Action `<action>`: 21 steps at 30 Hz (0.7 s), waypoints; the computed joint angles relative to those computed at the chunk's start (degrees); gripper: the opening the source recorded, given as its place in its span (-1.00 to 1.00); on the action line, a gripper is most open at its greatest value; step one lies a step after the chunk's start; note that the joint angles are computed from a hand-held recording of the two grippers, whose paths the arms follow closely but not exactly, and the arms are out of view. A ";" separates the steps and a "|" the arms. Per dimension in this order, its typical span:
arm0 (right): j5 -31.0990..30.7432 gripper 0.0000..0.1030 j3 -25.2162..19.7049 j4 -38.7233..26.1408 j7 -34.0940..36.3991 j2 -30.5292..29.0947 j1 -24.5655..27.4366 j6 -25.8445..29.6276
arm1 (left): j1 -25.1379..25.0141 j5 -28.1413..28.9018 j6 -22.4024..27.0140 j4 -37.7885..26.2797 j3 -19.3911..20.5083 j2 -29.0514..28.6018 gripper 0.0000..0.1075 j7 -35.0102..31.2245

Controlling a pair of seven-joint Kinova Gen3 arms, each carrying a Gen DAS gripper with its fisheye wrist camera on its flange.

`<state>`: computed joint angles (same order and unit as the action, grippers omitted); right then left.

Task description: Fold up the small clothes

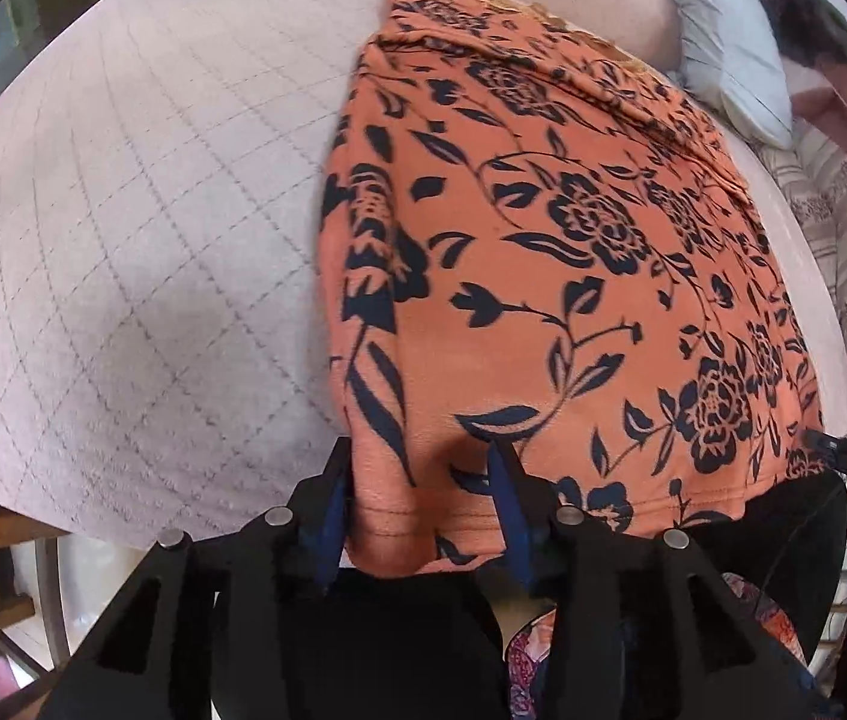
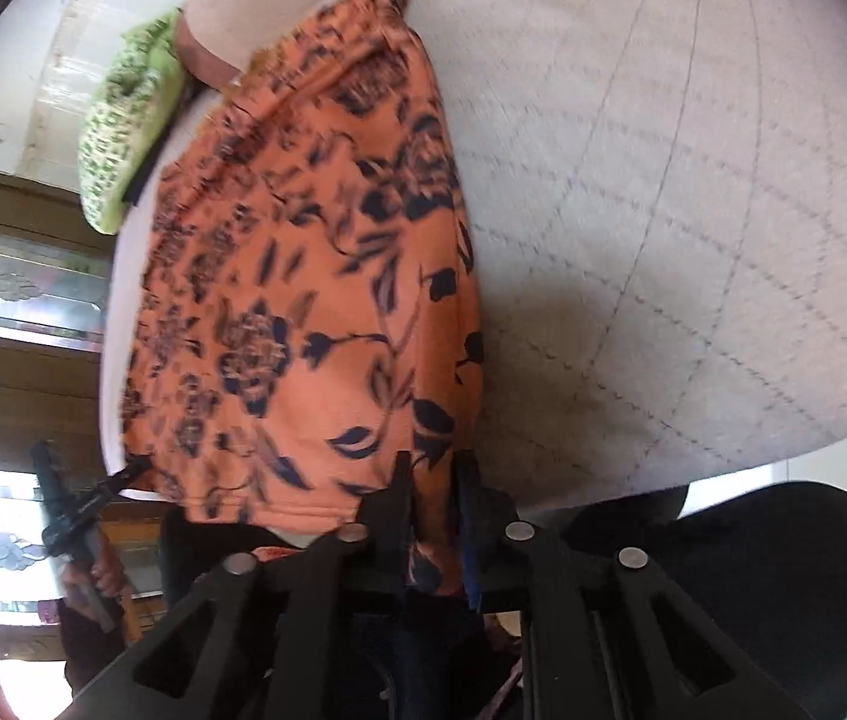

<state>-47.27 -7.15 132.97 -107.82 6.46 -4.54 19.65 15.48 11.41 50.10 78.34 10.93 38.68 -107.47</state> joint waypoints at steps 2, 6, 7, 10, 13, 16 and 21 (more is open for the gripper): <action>1.86 -0.39 -1.77 0.16 -2.65 0.51 0.04 -2.22 | 1.61 -1.05 -0.02 -0.91 -1.39 0.57 -0.55 2.41; 3.56 -0.62 -0.84 0.01 -1.17 -1.20 -2.66 -2.73 | -0.92 0.87 1.20 -1.86 0.20 1.07 -0.84 1.91; 2.23 -0.78 -1.60 -0.09 0.51 -1.87 -1.59 -2.01 | -1.40 1.27 1.32 -1.66 0.44 0.81 -0.84 1.48; 0.84 -0.85 0.13 -0.15 3.67 -6.15 -1.59 -0.10 | -5.39 5.43 3.23 -1.89 3.02 0.38 -0.85 -2.11; -2.72 -0.85 4.20 -0.08 8.28 -11.77 -2.20 1.19 | -8.41 9.98 6.03 -3.73 4.34 0.31 -0.85 -4.79; -2.56 -0.85 8.35 -2.33 9.38 -15.46 -2.98 3.06 | -10.46 14.75 9.02 -7.53 5.40 0.94 -0.85 -6.43; -1.65 -0.86 13.61 -6.42 9.42 -19.02 -5.71 -0.77 | -11.20 18.82 12.79 -15.01 4.80 1.08 -0.85 -6.31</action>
<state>-48.92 6.46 126.55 -98.40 -12.56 -10.25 18.89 4.28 30.23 62.89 63.33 15.73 39.75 -113.78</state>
